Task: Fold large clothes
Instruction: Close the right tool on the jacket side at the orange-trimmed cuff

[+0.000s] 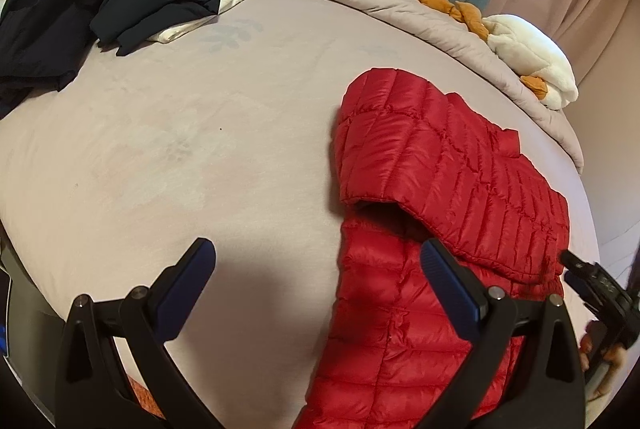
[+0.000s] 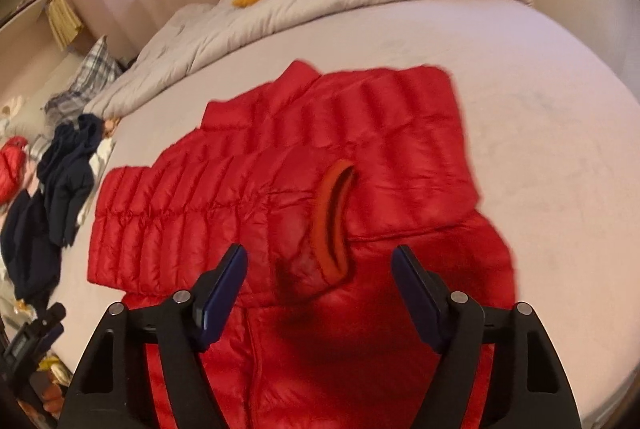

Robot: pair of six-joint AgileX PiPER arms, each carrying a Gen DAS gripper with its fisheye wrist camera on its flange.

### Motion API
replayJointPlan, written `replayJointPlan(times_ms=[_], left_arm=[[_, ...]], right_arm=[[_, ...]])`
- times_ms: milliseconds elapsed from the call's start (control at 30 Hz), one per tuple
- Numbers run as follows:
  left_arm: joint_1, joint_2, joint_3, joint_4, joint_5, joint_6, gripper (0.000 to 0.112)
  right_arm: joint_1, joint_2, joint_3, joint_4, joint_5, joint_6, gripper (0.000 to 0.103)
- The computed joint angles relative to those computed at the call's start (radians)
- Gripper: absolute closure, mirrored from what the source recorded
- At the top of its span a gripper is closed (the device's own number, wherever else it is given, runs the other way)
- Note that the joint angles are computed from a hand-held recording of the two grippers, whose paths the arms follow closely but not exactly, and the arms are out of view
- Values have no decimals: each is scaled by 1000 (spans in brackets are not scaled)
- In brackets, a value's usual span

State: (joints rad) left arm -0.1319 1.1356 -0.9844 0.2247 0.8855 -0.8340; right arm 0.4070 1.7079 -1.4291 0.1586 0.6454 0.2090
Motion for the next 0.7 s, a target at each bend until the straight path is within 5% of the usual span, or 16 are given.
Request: replayJointPlan(times_ms=[200,333,700], left_arm=[[3,6,-2,-8,3,14,10],[17,11,-5,-19,-3,25,10],[19,72,-81,-30,-23,47,10]], right_arm=[[7,117,-95,56,63,-50,46],[3,125,-109,118,83,-125,82],[35,-48,-159,-100,61,-71,89]])
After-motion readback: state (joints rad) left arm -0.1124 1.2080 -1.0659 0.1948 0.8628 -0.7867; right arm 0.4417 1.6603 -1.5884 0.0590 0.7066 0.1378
